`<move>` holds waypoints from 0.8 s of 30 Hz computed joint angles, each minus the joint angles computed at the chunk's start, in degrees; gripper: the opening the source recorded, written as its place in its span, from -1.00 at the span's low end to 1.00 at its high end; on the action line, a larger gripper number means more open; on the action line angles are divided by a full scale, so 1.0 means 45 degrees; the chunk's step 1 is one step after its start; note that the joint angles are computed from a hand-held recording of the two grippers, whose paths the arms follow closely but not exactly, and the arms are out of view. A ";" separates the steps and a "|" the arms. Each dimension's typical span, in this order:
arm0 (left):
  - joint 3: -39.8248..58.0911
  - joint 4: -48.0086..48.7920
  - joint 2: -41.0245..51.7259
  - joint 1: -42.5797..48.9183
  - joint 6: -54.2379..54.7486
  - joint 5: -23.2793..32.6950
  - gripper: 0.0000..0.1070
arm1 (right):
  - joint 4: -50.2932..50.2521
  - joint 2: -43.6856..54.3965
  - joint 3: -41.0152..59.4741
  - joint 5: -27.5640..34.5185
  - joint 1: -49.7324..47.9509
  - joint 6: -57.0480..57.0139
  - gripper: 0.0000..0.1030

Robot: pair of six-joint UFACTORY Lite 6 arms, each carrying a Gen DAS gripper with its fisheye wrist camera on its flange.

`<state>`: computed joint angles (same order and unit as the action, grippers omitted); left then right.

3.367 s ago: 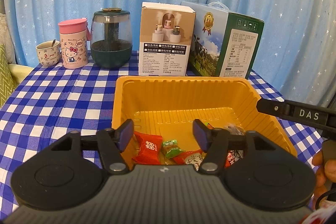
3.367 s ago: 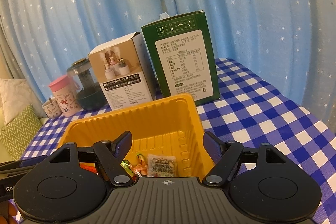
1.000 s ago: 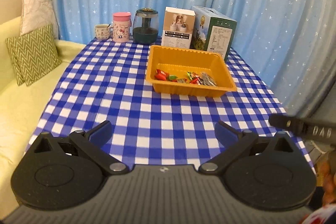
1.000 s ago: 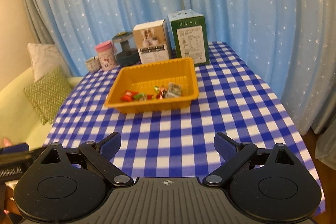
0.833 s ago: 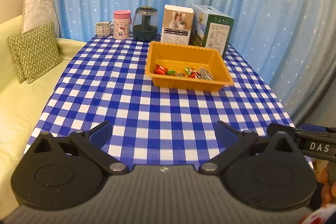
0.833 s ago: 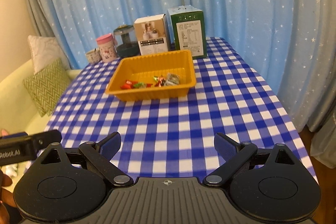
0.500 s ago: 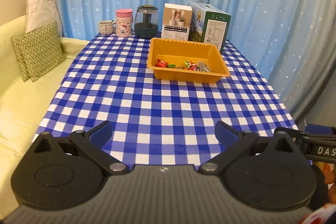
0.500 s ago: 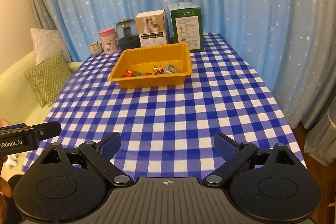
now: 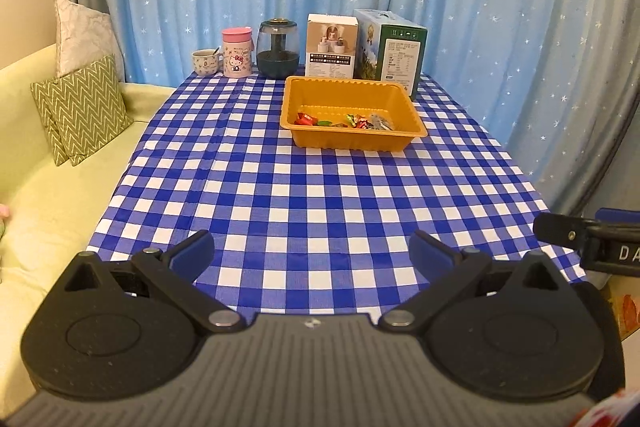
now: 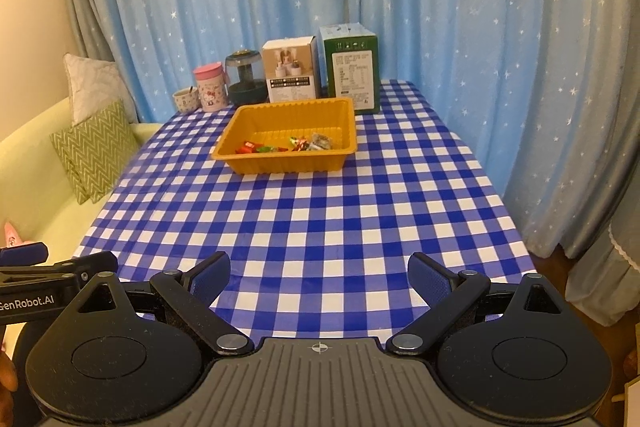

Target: Organize snacks

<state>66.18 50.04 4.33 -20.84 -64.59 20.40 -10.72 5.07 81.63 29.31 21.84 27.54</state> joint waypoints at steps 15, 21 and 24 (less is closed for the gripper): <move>-0.0230 0.0206 -0.0416 -0.0359 -0.0379 0.0021 0.92 | -0.0533 -0.0840 -0.0517 0.0061 0.0306 0.0449 0.84; -0.0212 0.0043 -0.0383 -0.0328 -0.0185 -0.0021 0.92 | -0.0490 -0.0826 -0.0509 0.0059 0.0275 0.0417 0.84; -0.0249 0.0086 -0.0358 -0.0317 -0.0236 -0.0085 0.92 | -0.0510 -0.0815 -0.0504 0.0054 0.0279 0.0415 0.84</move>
<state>65.06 50.43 2.72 -22.27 -65.65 20.01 -13.01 1.41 79.36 29.55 23.09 29.41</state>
